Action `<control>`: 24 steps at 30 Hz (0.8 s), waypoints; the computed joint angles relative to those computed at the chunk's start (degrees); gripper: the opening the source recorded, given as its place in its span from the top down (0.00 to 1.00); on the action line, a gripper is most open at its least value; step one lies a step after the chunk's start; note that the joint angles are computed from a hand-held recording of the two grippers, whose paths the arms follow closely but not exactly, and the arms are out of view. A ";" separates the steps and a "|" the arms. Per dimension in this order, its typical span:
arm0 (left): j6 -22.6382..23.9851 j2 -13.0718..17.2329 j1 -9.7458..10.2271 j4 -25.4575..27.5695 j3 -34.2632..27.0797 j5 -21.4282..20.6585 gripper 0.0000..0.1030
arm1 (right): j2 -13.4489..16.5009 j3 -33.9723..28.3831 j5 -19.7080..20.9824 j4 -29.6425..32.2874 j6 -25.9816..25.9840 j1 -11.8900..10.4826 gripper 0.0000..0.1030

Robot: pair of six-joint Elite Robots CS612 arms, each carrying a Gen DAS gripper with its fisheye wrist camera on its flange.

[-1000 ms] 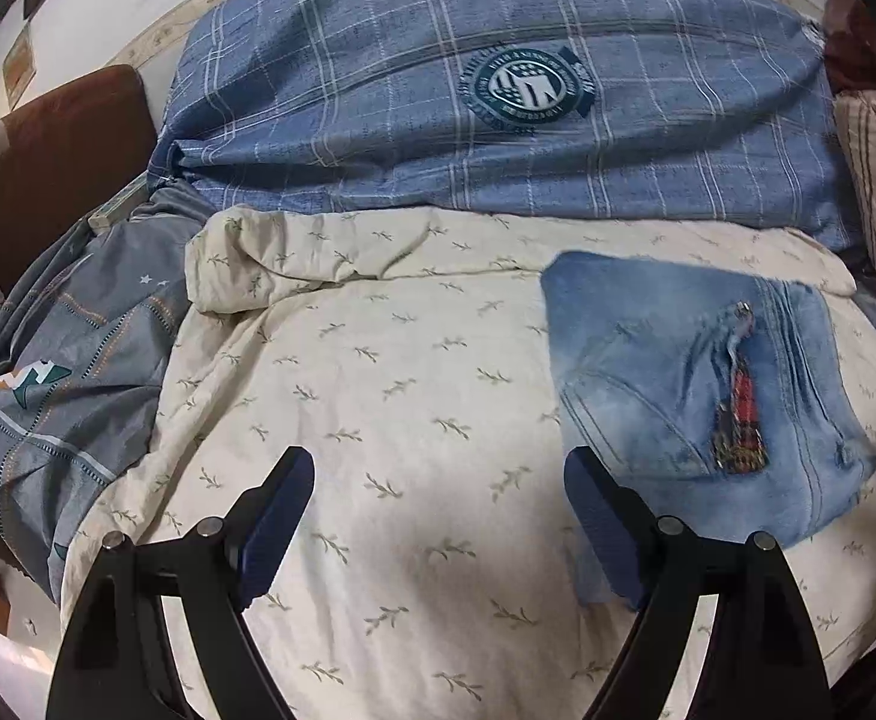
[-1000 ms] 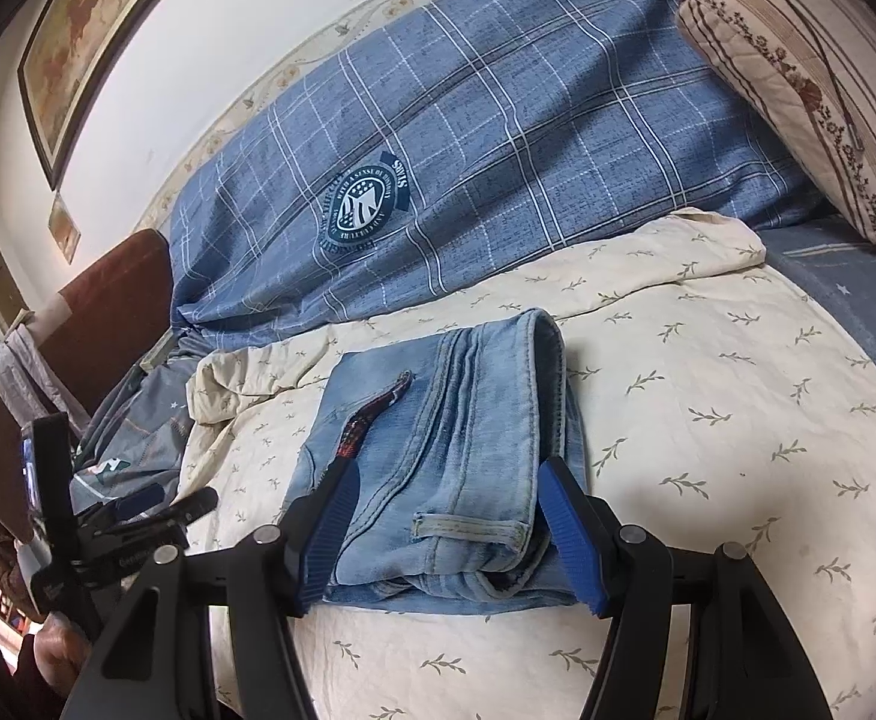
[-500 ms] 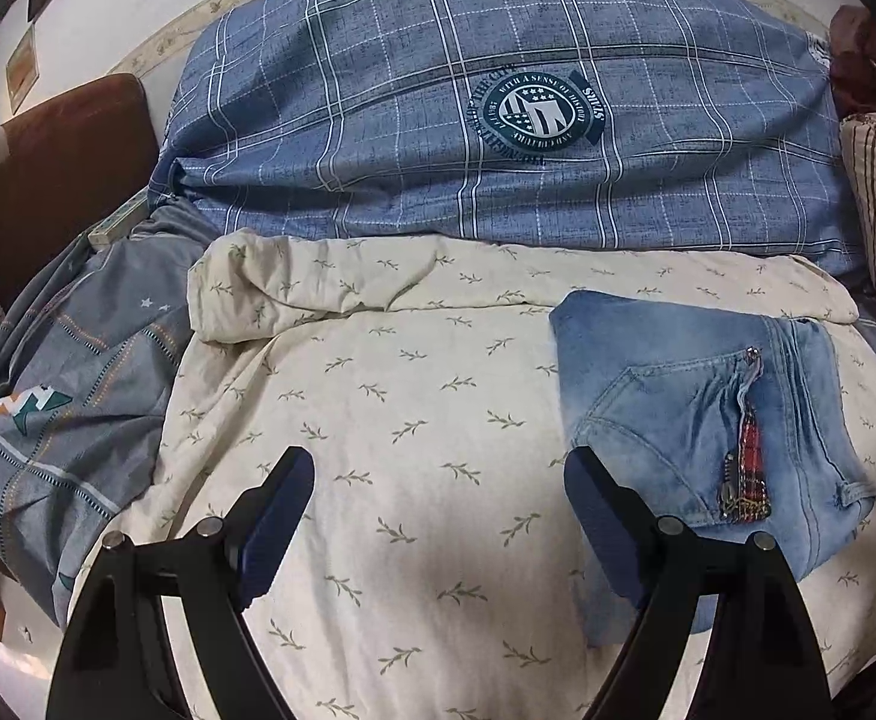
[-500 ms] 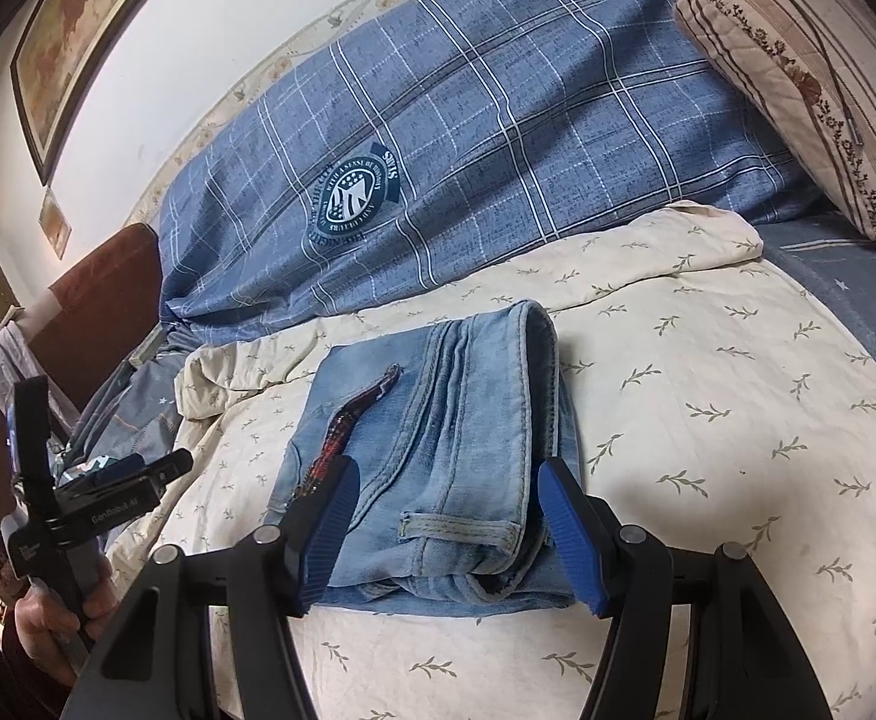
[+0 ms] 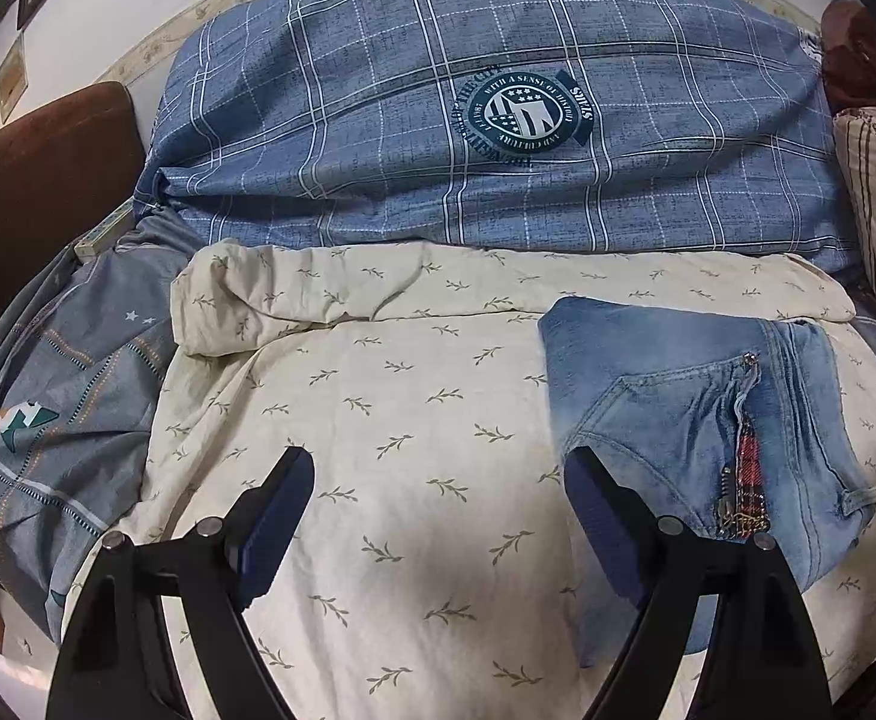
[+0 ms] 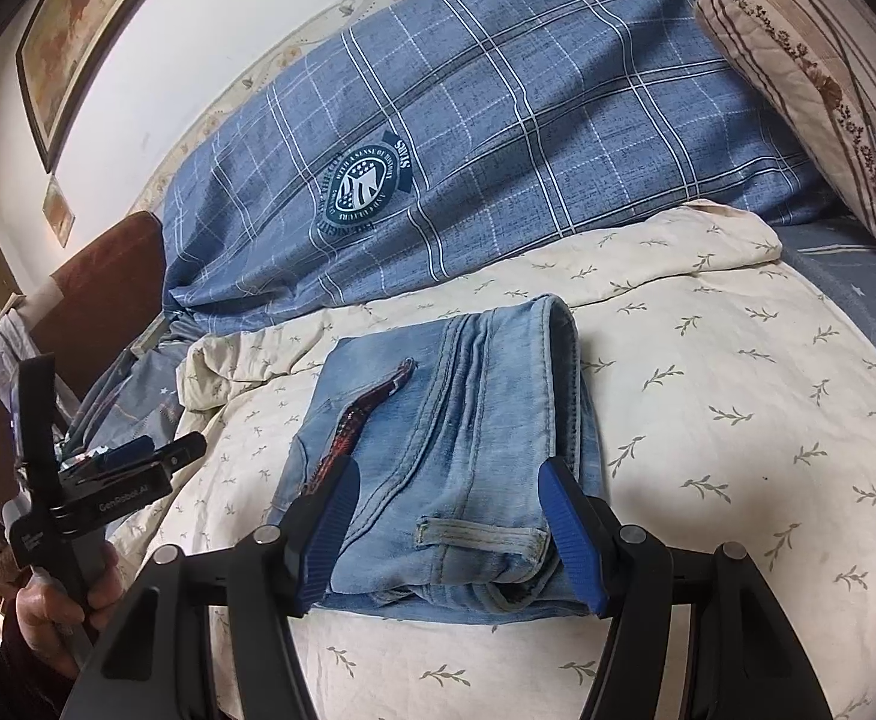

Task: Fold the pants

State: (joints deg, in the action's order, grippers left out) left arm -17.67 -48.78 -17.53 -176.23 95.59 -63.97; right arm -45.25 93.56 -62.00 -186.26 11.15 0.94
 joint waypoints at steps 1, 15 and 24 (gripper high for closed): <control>0.11 0.04 0.00 -0.05 -0.06 -0.15 0.17 | 0.04 -0.05 0.11 0.13 0.20 -0.04 0.36; 3.71 1.22 0.29 -0.17 -1.72 -3.17 0.17 | 0.11 -1.03 -0.44 1.42 -0.96 -0.24 0.36; 6.10 3.01 1.65 3.81 -5.41 -12.20 0.17 | 2.07 -6.13 3.09 9.57 -4.08 -2.16 0.36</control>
